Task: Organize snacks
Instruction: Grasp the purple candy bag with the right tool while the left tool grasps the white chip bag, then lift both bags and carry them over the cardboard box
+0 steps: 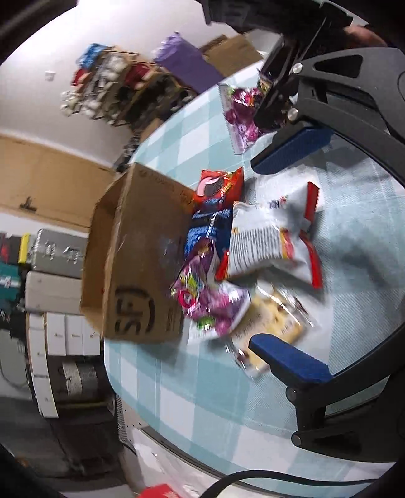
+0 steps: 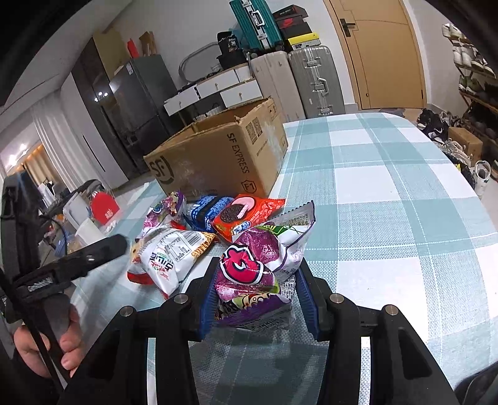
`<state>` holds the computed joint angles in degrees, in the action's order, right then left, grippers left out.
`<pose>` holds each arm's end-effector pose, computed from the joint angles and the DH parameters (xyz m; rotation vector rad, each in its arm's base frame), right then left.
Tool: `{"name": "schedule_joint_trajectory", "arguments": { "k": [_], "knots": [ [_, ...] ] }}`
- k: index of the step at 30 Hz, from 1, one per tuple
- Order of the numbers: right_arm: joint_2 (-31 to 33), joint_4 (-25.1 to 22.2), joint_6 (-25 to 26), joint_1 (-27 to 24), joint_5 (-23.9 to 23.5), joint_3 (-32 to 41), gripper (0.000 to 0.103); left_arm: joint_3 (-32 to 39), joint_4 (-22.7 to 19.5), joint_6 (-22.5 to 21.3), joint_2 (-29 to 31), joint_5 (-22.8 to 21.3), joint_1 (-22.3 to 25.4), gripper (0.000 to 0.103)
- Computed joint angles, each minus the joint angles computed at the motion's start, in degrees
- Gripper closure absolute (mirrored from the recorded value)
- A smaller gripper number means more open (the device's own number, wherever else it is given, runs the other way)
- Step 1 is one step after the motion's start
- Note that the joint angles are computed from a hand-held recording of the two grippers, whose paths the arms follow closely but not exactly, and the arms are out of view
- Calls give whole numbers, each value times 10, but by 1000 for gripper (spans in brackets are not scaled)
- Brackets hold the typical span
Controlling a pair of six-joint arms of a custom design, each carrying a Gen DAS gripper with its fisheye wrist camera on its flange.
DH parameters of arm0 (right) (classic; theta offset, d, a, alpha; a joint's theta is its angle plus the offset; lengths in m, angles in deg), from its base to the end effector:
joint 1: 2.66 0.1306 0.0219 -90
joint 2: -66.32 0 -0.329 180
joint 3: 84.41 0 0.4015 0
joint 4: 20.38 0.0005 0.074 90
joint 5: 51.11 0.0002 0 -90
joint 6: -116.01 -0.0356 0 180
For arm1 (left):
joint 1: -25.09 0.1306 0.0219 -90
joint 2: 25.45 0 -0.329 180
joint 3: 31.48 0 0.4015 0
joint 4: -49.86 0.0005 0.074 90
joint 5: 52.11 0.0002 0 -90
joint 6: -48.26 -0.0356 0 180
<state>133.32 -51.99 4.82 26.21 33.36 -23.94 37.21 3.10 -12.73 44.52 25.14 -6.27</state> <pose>0.3298 0.1852 0.3200 -0.2076 2.2879 0.5730 0.3310 -0.1931 0.3498 -0.0534 2.3940 -0.2302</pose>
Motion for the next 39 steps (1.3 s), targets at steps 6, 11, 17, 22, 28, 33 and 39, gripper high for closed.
{"name": "schedule_joint_trajectory", "arguments": {
  "k": [6,11,17,22,28,33,39],
  "knots": [
    [-11,17,-4,-8,-23,-10,56,60,-58,8,90,-1,-7,1],
    [-26,36,-13,-13,-31,-23,56,87,-88,2,128,-29,-25,3],
    [-33,44,-17,-16,-38,-29,56,104,-100,7,148,-48,-41,22],
    [-44,56,-22,-18,-38,-38,56,113,-111,7,158,-44,-46,49],
    [-46,60,-25,-20,-46,-40,56,104,-112,12,145,-28,-41,54],
    [-52,69,-35,-25,-48,-47,56,92,-128,13,128,-42,-48,54],
    [-67,77,-27,-15,-28,-55,56,58,-129,14,69,-56,-59,54]
  ]
}}
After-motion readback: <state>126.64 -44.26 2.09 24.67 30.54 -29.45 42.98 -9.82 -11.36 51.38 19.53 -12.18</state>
